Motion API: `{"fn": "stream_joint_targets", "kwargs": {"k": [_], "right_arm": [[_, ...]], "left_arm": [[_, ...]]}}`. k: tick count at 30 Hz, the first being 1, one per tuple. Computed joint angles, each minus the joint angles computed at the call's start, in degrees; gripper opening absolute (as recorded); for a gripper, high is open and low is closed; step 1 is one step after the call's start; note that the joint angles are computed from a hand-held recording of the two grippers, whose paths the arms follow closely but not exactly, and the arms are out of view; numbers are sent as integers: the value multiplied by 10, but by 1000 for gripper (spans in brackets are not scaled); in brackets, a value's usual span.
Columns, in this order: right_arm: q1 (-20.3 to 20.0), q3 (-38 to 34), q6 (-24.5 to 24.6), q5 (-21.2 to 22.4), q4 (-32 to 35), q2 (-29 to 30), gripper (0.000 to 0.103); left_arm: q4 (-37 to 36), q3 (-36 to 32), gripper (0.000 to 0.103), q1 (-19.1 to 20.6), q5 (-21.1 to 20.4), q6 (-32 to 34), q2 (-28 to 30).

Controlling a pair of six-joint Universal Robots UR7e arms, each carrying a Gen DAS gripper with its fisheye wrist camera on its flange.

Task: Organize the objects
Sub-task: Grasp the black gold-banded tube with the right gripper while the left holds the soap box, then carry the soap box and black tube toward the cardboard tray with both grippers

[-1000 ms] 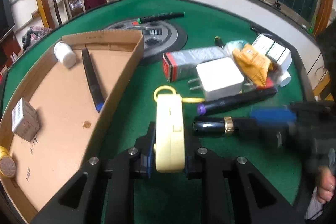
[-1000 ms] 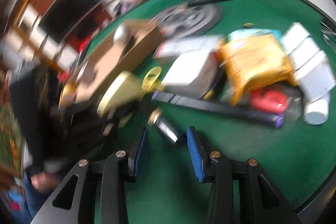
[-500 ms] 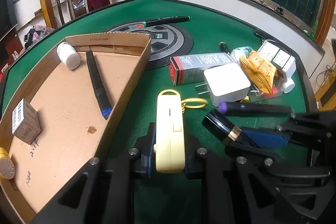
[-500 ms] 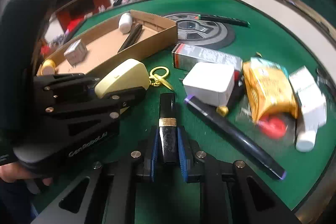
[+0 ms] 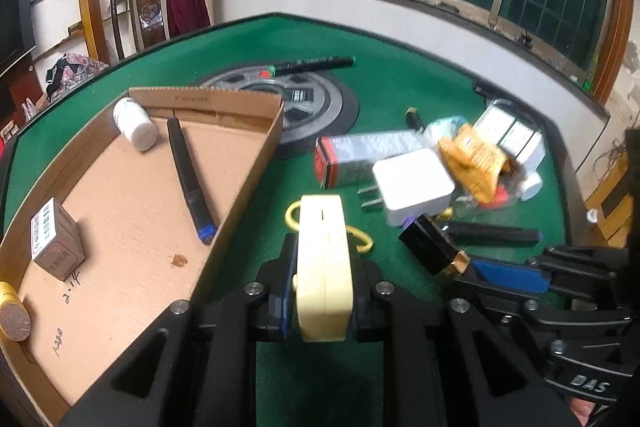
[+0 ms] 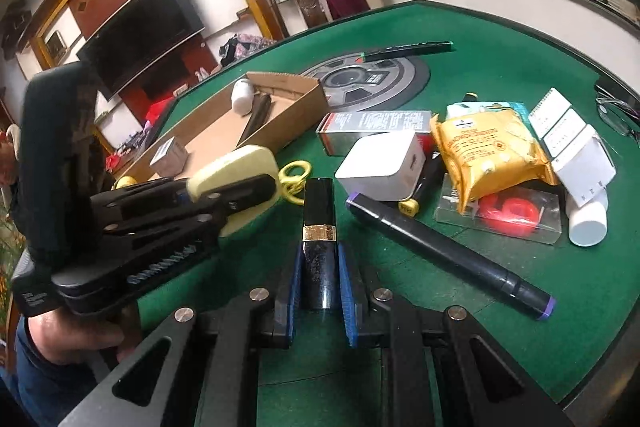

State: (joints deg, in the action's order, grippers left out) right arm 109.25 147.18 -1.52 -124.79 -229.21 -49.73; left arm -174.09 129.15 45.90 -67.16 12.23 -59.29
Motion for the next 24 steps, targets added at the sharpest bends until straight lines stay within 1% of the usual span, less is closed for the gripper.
{"fn": "stream_joint_targets", "kwargs": {"k": [5, 10, 14, 17, 18, 20, 22, 24], "right_arm": [[-7, 7, 8, 8, -16, -4, 19], [1, 5, 22, -12, -24, 2, 19], [5, 5, 36, -27, -36, 6, 19], [8, 3, 34, -32, -36, 8, 19], [12, 0, 29, -41, -39, 12, 19], [13, -5, 19, -40, -33, 15, 19], [18, -11, 13, -48, -29, 18, 19], [16, -10, 11, -41, -27, 16, 19]], "left_arm": [[-26, 8, 19, -5, -17, 2, -19], [-36, 9, 19, -4, -37, 0, -37], [-49, 11, 19, -2, -44, -1, -47], [-56, 10, 19, 1, -45, -6, -51], [-55, 8, 19, 2, -43, -6, -51], [-58, 8, 19, 3, -40, -6, -48], [-58, 7, 19, 3, -39, -5, -45], [-61, 10, 19, 1, -36, -1, -44]]}}
